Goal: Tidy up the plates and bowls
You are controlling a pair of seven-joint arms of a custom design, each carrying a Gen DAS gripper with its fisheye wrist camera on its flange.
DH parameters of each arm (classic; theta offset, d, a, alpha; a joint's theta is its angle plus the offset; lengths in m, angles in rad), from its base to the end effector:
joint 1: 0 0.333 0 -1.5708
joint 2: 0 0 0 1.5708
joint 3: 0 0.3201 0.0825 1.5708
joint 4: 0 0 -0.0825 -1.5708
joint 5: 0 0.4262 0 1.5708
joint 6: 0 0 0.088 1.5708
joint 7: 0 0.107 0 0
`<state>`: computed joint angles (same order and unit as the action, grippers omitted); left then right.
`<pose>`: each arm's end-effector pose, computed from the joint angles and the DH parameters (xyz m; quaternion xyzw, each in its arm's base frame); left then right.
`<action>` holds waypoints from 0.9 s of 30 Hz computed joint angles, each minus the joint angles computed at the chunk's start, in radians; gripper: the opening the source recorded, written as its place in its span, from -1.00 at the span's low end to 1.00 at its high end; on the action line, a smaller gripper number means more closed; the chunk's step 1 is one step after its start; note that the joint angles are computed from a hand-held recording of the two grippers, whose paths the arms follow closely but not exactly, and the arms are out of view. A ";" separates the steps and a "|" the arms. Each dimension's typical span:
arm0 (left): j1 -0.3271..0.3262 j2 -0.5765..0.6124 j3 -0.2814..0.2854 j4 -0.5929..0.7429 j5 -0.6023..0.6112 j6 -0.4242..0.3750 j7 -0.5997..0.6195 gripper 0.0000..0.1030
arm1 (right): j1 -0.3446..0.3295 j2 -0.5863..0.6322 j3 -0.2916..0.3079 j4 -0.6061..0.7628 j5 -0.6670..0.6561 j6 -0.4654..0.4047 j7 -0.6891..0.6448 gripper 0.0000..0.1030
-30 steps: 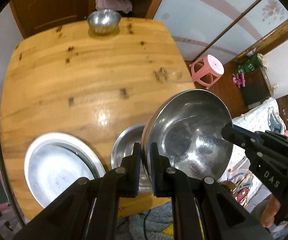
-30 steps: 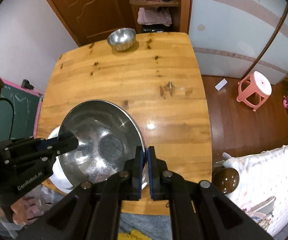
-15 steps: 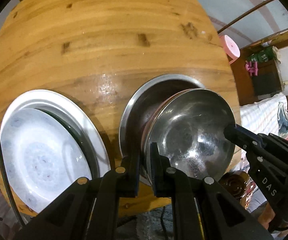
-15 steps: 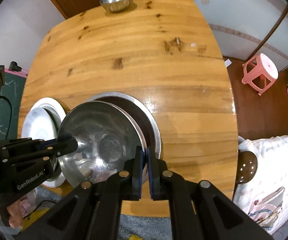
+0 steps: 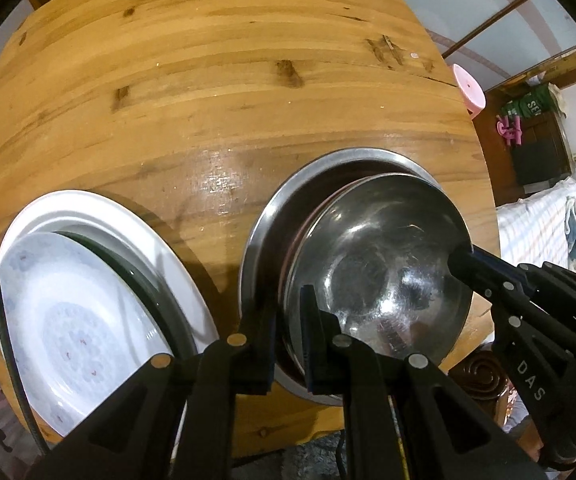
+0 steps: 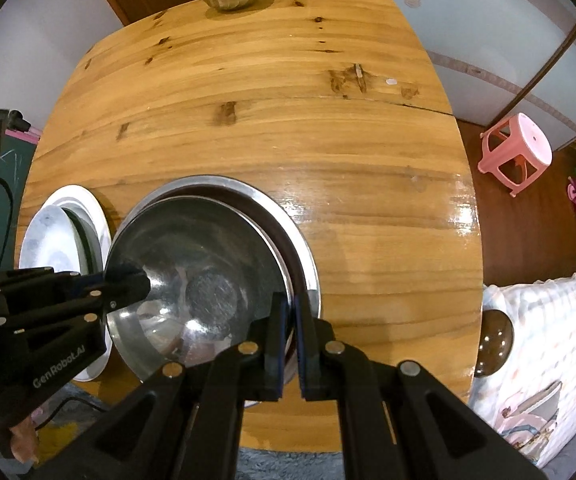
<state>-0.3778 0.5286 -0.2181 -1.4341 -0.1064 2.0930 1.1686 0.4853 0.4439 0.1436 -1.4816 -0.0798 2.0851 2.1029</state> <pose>0.6409 -0.4061 0.3949 0.6620 -0.7393 0.0960 0.0772 0.6131 0.4213 0.4270 -0.7429 0.6643 -0.0227 0.0791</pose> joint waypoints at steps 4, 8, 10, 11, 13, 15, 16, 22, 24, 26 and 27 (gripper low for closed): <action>0.004 -0.007 -0.002 -0.012 -0.006 0.013 0.009 -0.72 | 0.006 0.004 -0.002 0.007 -0.015 -0.008 -0.004 -0.91; 0.003 -0.009 -0.005 -0.012 -0.008 0.007 0.020 -0.61 | 0.005 0.007 -0.001 0.013 -0.012 -0.012 -0.006 -0.91; 0.000 -0.005 -0.005 -0.004 -0.005 -0.001 0.025 -0.58 | 0.005 0.009 -0.001 0.018 -0.011 -0.021 -0.011 -0.91; 0.001 -0.004 -0.007 -0.002 -0.008 -0.006 0.030 -0.57 | 0.005 0.008 0.000 0.018 -0.010 -0.023 -0.012 -0.91; 0.001 0.001 -0.008 0.006 -0.013 -0.011 0.033 -0.50 | 0.006 0.002 -0.002 0.012 -0.013 -0.019 -0.012 -0.91; 0.000 0.001 -0.008 0.006 -0.014 -0.006 0.037 -0.44 | 0.000 -0.005 0.001 0.002 -0.002 -0.007 -0.018 -0.91; -0.004 0.000 -0.006 0.007 -0.008 -0.004 0.035 -0.42 | -0.001 -0.008 0.002 -0.004 0.001 -0.001 -0.019 -0.91; -0.018 -0.005 0.004 0.009 0.032 0.016 0.036 -0.35 | -0.002 -0.011 0.002 -0.009 0.003 0.013 -0.022 -0.91; -0.018 -0.002 0.005 0.013 0.033 0.021 0.033 -0.36 | -0.002 -0.013 0.002 -0.012 0.004 0.022 -0.019 -0.91; -0.018 -0.003 0.006 0.011 0.036 0.032 0.029 -0.36 | -0.004 -0.014 0.002 -0.016 0.009 0.032 -0.018 -0.91; -0.020 -0.002 0.007 0.011 0.040 0.037 0.027 -0.36 | -0.005 -0.014 0.003 -0.017 0.010 0.038 -0.019 -0.91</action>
